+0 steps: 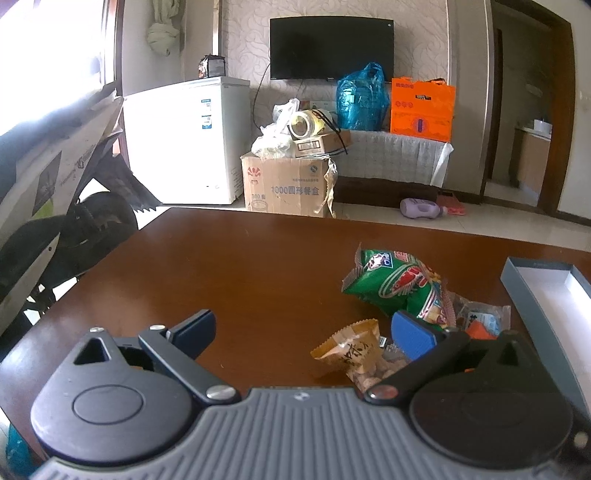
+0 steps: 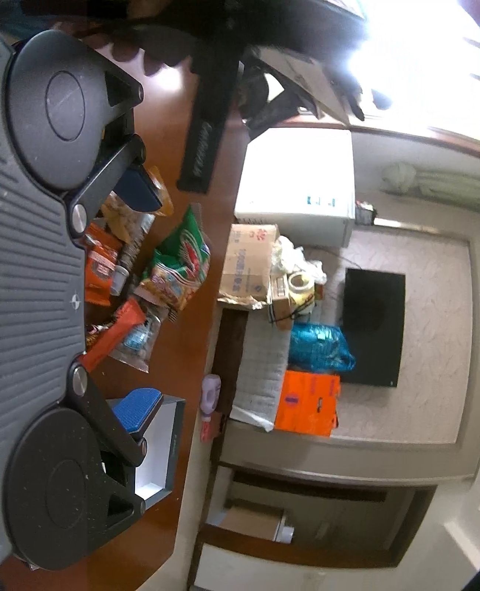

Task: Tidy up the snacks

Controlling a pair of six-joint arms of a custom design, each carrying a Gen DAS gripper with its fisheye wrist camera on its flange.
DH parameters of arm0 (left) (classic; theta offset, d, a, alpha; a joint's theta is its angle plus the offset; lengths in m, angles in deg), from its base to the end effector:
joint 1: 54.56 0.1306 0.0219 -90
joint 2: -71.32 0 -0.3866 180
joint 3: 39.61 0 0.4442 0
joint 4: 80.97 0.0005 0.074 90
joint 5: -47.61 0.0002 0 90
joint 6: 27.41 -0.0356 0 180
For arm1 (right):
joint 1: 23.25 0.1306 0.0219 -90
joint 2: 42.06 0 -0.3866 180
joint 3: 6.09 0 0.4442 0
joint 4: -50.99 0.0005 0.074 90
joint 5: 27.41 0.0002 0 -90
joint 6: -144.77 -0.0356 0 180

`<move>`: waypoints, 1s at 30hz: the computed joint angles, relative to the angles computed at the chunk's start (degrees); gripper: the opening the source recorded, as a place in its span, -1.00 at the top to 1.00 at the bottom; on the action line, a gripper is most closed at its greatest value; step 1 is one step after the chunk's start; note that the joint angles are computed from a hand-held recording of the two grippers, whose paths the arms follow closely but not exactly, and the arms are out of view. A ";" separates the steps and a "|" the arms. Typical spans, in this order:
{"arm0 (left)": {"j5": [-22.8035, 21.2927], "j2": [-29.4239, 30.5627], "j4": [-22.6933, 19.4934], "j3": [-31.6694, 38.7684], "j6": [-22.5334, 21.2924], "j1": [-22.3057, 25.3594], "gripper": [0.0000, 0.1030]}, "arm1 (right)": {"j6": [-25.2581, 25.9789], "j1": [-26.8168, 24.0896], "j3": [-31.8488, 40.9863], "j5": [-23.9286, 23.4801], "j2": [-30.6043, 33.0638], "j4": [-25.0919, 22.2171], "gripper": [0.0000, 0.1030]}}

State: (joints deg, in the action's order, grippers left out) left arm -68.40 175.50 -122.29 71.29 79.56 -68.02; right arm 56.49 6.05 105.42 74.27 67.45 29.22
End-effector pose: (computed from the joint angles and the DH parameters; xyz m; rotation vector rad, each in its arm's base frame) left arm 0.6307 -0.1354 0.4970 -0.3182 2.0873 0.1783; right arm 0.6119 0.3345 0.4735 -0.3775 1.8729 0.1301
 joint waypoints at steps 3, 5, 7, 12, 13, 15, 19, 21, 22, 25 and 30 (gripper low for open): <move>-0.11 -0.05 0.43 -0.25 -0.58 0.25 -1.00 | 0.46 0.15 0.50 0.42 0.29 0.25 -1.00; 0.05 -0.15 1.03 -0.55 -1.25 0.49 -1.00 | 1.52 0.33 0.67 0.87 0.53 0.29 -1.00; -0.51 -0.38 2.12 -1.12 -2.69 0.59 -1.00 | 1.91 0.33 0.40 0.68 0.46 -0.08 -0.97; 0.75 -0.32 2.70 -1.56 -3.46 1.35 -0.74 | 2.67 0.50 -0.17 0.60 0.45 -1.76 -0.75; 1.25 0.03 2.12 -1.14 -3.13 1.43 -0.74 | 3.11 0.50 0.18 0.58 0.81 -2.46 -0.70; 1.71 0.54 1.60 -0.72 -3.09 1.38 -0.74 | 2.99 0.47 1.15 0.62 1.73 -4.04 -0.65; 1.65 1.36 3.05 -0.71 -6.29 0.48 -0.74 | 4.06 0.56 2.79 0.44 3.38 -7.17 -0.64; 2.23 1.85 3.74 -0.67 -7.23 0.22 -0.74 | 4.22 0.53 3.65 -0.07 4.21 -8.74 -0.64; 2.46 2.32 3.55 -0.29 -7.21 0.20 -0.74 | 3.96 0.52 4.13 -0.19 4.57 -9.44 -0.64; 4.08 3.84 2.66 1.12 -5.48 0.42 -0.43 | 3.53 0.27 5.11 -0.88 5.44 -10.84 -0.59; 3.76 5.50 3.90 1.66 -5.57 0.34 -0.33 | 4.53 -0.07 6.41 -1.06 6.89 -12.61 -0.45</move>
